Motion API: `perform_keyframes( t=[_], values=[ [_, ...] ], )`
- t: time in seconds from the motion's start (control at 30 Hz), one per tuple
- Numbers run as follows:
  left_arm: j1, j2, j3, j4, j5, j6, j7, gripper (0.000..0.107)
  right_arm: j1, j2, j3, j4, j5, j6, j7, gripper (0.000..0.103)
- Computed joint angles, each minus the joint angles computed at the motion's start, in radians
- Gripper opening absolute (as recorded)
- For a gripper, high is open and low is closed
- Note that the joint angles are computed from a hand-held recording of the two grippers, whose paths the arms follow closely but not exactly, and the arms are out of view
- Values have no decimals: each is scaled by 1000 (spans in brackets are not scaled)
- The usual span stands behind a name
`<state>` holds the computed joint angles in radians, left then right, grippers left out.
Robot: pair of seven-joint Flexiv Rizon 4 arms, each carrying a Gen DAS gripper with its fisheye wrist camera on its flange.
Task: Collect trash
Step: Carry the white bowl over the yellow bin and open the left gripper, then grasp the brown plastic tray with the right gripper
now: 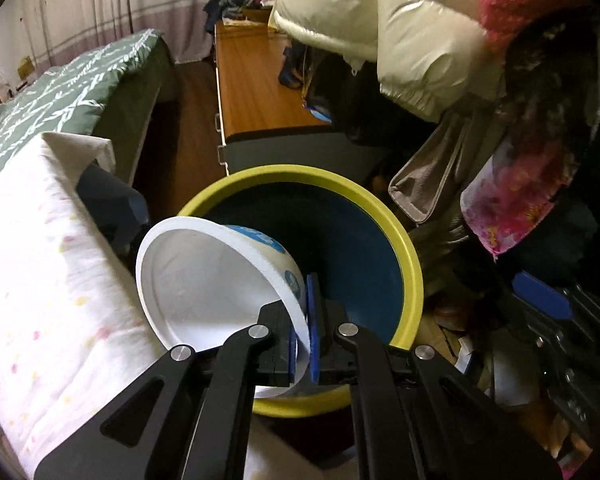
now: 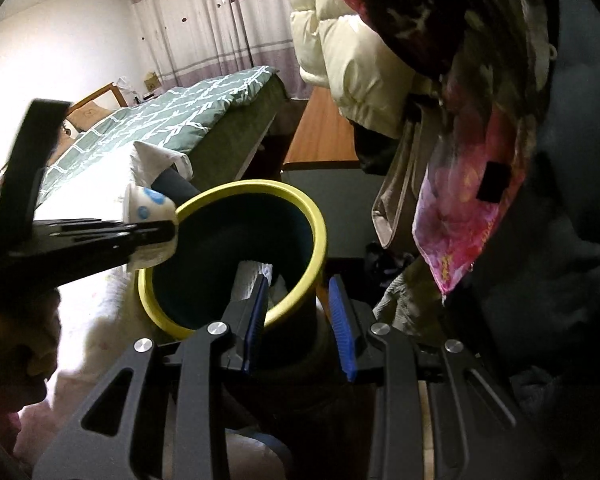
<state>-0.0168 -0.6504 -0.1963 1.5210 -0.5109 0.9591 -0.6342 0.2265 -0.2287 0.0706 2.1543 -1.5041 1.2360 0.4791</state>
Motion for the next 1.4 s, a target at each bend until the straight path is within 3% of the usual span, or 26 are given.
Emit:
perform_keyframes(
  t=[0.07,0.13,0.17,0.37,0.53,0.67,0.83,1.07,1.3,1.4],
  values=[
    [-18,-19,17,-28,22,-13,-34,9,-2,-1,0,2,-1,5,4,30],
    [-14,-14,12,-15,17,13,-38,68,-1,-3,0,1,0,7,5,30],
    [-8,-10,-1,-1,4,42,-28,72,0,-4,0,-1,0,8,4,30],
    [46,64,-36,81,-68,81,27,73,14,-11,4,-14,18,-1,-20,30],
    [124,199,-55,234,-256,144,125,80,42,-37,6,-37,72,-15,-74,30],
    [168,324,-28,369,-462,197,259,85,75,-76,2,-76,110,3,-130,30],
    [183,440,61,478,-676,244,378,89,144,-152,-6,-166,179,42,-243,30],
    [162,536,209,561,-942,365,542,91,241,-312,13,-374,367,135,-519,30],
    [199,540,292,584,-990,359,552,91,297,-491,125,-687,593,120,-875,31],
    [227,528,304,583,-975,327,525,91,316,-577,183,-838,665,82,-1022,39]
  ],
)
